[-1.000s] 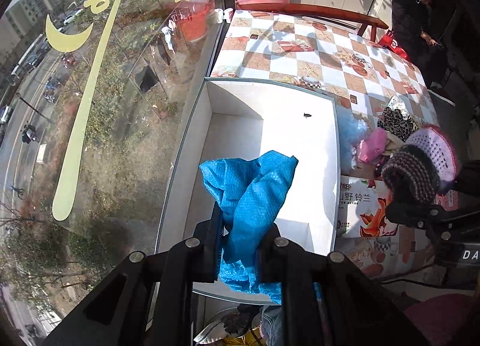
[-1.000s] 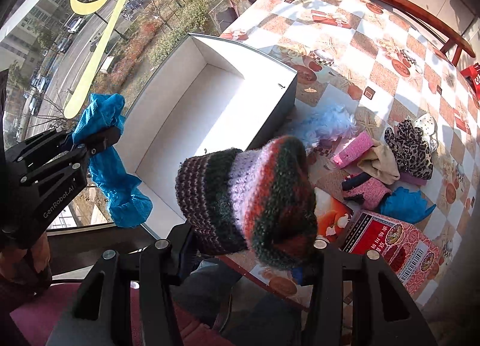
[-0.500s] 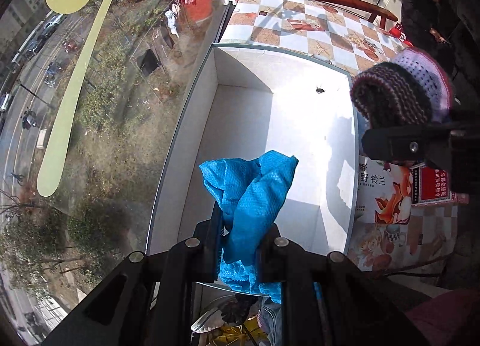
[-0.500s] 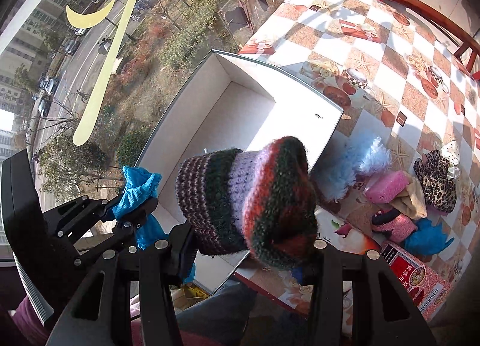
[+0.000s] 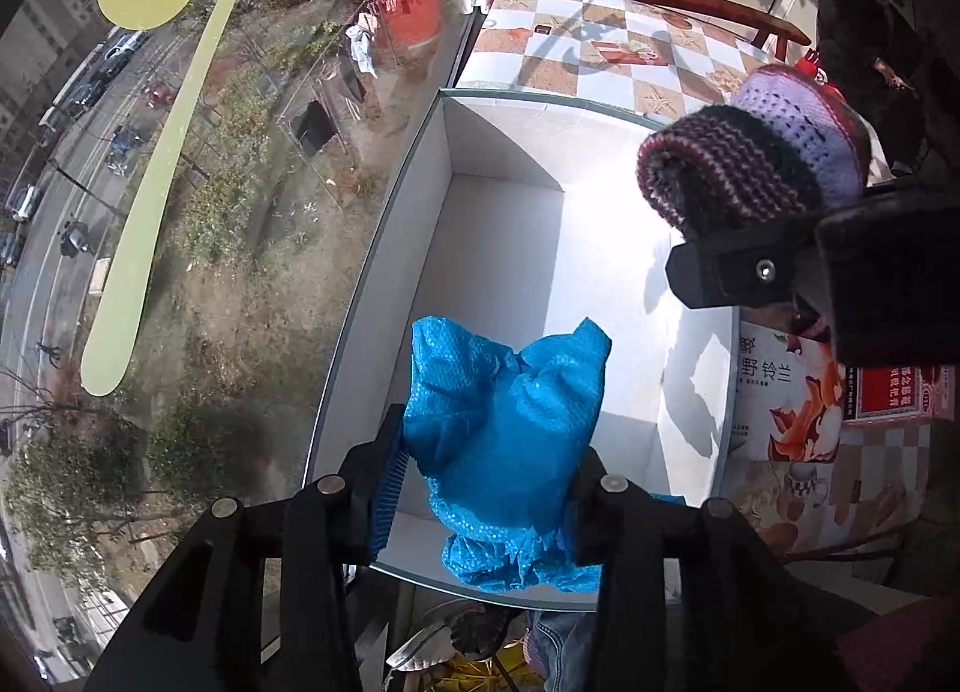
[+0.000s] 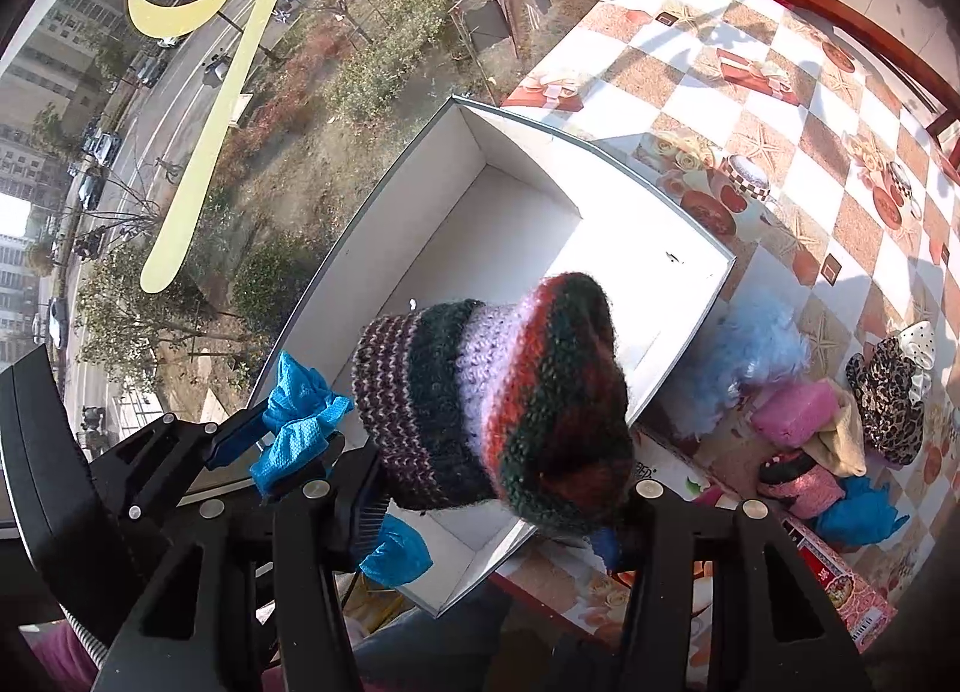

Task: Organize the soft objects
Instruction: 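Open both tools to drop the blue cloth and knit hat into the white box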

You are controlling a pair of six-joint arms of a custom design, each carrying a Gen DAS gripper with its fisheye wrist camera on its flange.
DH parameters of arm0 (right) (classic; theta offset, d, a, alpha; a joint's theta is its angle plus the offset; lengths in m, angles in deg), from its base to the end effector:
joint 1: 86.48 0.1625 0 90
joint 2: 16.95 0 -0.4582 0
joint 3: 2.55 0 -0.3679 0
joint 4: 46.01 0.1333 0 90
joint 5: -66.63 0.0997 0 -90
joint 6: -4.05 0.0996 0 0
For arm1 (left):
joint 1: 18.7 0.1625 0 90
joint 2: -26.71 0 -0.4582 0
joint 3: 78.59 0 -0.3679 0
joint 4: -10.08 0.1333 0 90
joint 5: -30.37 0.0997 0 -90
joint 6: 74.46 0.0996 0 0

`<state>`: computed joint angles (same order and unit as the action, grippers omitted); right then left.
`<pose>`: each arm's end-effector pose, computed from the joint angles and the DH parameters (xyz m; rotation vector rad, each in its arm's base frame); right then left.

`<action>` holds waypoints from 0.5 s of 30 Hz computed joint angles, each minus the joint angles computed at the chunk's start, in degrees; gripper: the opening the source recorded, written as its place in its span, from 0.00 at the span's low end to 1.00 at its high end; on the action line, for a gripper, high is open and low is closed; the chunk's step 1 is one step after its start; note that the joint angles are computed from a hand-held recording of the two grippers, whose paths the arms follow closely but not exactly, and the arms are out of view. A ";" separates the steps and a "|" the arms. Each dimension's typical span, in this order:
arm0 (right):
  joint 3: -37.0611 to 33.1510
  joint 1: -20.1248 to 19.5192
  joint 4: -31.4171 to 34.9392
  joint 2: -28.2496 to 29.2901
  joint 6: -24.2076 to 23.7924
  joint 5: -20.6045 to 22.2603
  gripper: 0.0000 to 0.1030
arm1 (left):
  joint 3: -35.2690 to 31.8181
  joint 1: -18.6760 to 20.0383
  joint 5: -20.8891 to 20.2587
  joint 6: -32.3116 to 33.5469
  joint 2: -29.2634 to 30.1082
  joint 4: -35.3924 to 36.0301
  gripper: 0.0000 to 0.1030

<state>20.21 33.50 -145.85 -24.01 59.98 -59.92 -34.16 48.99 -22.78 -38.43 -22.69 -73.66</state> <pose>0.5138 -0.7425 0.0295 -0.5338 -2.5100 0.4813 -0.1109 -0.7788 0.4603 1.2280 2.1807 0.1276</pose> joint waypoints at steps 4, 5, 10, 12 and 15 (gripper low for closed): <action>1.12 -0.33 -0.29 -0.81 0.92 0.22 0.63 | -0.86 -0.05 -1.77 -0.49 0.20 0.59 0.80; 1.92 -0.40 -0.84 -1.27 1.12 0.40 0.63 | -1.47 0.06 -2.94 -0.95 0.27 1.15 0.81; 5.81 -0.51 -4.29 -3.32 1.46 0.91 0.94 | -4.84 0.55 -5.59 -3.29 1.45 5.19 1.00; 8.45 -0.42 -6.99 -4.59 1.52 1.22 1.00 | -5.77 0.89 -6.84 -4.04 1.89 5.29 1.00; 9.56 -0.49 -7.39 -5.47 2.42 1.83 1.00 | -9.16 1.30 -8.20 -6.20 3.45 7.66 1.00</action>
<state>29.77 33.01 -153.24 -29.48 62.40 -58.09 -43.32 50.29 -30.98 -44.63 -19.24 -66.00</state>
